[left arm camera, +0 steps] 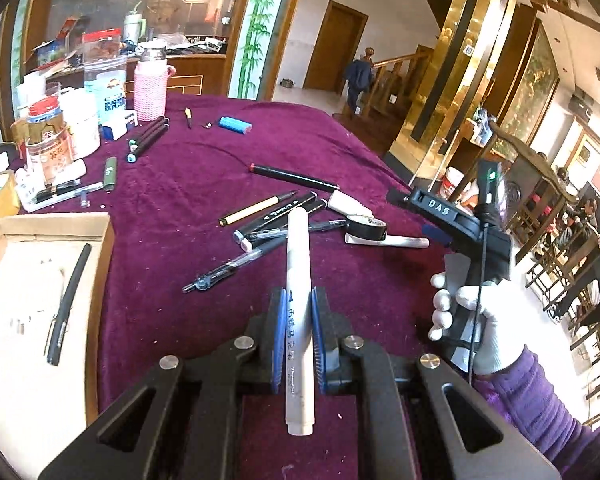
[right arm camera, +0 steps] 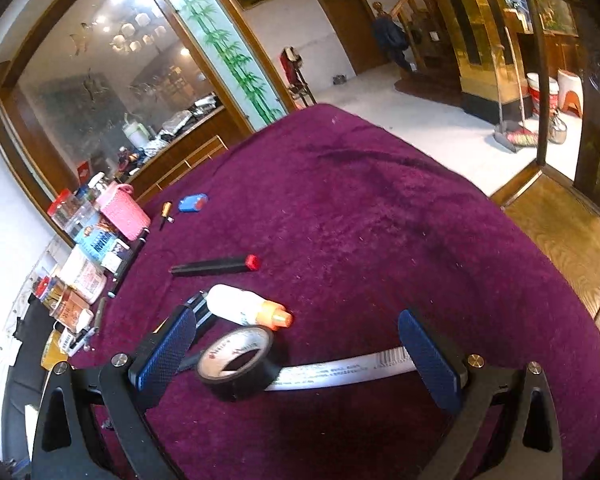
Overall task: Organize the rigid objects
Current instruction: 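Carry the white marker with the left tool while the right tool grasps the tape roll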
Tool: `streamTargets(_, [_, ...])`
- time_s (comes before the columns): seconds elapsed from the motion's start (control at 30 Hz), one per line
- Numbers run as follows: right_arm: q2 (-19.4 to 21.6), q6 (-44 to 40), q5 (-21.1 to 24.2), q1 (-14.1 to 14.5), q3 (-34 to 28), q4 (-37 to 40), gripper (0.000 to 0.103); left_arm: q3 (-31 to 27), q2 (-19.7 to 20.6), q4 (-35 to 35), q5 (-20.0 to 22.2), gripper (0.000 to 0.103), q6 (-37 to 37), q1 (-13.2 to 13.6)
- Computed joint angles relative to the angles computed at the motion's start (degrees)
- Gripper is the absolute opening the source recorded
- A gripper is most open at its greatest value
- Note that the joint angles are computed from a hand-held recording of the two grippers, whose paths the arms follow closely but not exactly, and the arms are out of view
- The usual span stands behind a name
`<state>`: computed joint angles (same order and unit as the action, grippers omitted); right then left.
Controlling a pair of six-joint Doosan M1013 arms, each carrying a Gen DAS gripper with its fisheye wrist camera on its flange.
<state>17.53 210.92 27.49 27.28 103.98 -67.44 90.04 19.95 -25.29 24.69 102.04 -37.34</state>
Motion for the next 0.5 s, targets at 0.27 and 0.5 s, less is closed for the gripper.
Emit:
streamTargets(0.27, [0.54,-1.61,-1.84,-0.81,-0.05,1.71,0.102,2.74,-2.26,-7.83,-2.19,0.012,6.74,0.52])
streamTargets(0.5, [0.77,-3.02,-1.75,-0.80,-0.31,2.43,0.102,6.18,-4.81,-17.63,-4.88,0.012,14.58,1.41])
